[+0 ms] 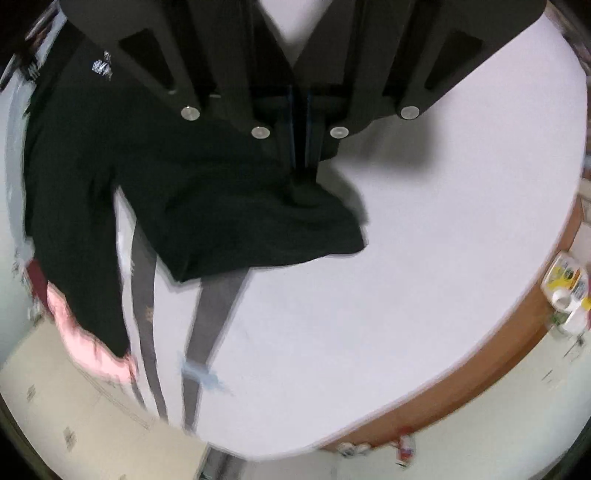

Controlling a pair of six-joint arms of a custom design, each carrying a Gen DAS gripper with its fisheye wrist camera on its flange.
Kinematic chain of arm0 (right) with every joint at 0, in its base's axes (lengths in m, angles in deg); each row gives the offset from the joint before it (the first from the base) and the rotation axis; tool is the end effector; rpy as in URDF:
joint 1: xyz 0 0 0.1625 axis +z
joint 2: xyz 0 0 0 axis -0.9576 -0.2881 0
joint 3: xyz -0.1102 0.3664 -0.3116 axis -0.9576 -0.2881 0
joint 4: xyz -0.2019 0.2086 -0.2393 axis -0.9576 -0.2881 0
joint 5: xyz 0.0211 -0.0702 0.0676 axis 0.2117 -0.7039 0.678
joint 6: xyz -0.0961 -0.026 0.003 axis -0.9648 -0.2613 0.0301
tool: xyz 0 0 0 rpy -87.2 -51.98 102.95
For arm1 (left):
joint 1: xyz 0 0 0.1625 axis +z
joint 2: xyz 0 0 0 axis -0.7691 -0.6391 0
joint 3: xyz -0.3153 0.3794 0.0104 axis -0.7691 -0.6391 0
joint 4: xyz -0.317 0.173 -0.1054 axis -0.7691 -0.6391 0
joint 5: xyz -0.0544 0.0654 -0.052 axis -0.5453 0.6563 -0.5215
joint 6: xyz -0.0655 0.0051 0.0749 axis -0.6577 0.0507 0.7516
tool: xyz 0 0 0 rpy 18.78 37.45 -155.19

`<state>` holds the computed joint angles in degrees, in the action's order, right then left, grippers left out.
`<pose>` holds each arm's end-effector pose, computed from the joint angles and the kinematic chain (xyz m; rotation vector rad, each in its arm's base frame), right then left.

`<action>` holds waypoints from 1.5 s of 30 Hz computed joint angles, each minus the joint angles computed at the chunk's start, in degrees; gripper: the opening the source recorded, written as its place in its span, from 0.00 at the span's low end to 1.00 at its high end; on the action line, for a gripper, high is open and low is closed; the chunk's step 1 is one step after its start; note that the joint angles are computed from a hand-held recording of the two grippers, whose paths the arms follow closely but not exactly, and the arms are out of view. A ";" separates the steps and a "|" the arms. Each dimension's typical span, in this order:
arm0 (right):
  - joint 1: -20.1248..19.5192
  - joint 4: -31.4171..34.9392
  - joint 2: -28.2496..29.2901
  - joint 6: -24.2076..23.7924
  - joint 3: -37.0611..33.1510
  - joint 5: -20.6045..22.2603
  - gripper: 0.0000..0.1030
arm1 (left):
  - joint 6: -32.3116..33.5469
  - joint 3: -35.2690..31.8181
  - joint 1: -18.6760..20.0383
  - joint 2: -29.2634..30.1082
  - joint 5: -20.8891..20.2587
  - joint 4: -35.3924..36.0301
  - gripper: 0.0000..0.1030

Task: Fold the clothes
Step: 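Lay the black sweatshirt down on the bed with both grippers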

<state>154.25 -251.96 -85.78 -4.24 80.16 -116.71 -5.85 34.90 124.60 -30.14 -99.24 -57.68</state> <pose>-0.0337 -0.7546 0.2939 -0.2022 -2.4739 0.6680 -0.0284 -0.8874 0.2664 -0.6078 2.2448 -0.8878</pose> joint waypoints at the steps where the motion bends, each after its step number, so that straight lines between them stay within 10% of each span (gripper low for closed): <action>1: -0.06 0.10 -0.04 0.33 -0.06 0.28 0.52 | -1.16 1.73 -0.21 -1.38 0.48 -1.13 0.03; 7: 0.09 2.28 0.23 0.37 -1.12 0.35 0.47 | -7.43 7.31 1.09 -5.18 0.11 5.20 0.05; 9: 0.43 2.90 0.29 0.07 -1.52 -0.53 0.12 | -10.53 10.26 1.16 -6.39 1.14 5.52 0.07; 13: 0.92 2.19 -1.07 2.06 -0.92 -0.68 0.03 | -15.18 17.20 1.05 -9.47 3.56 1.95 0.22; 20: 7.12 -5.07 -1.44 -9.64 0.82 -2.88 0.02 | -14.30 15.18 0.55 -7.27 7.22 -0.39 0.23; 26: 15.62 -1.25 5.16 -14.66 1.01 5.10 0.03 | -14.79 18.18 0.29 -8.63 5.48 -1.71 0.23; 33: 20.33 0.26 9.47 -18.82 4.61 9.40 0.31 | -15.90 25.48 -1.87 -12.93 2.07 -2.48 0.23; 45: 13.48 -9.46 4.99 -16.98 11.02 -1.92 0.45 | -12.31 27.34 -1.63 -12.32 -2.71 -4.83 0.24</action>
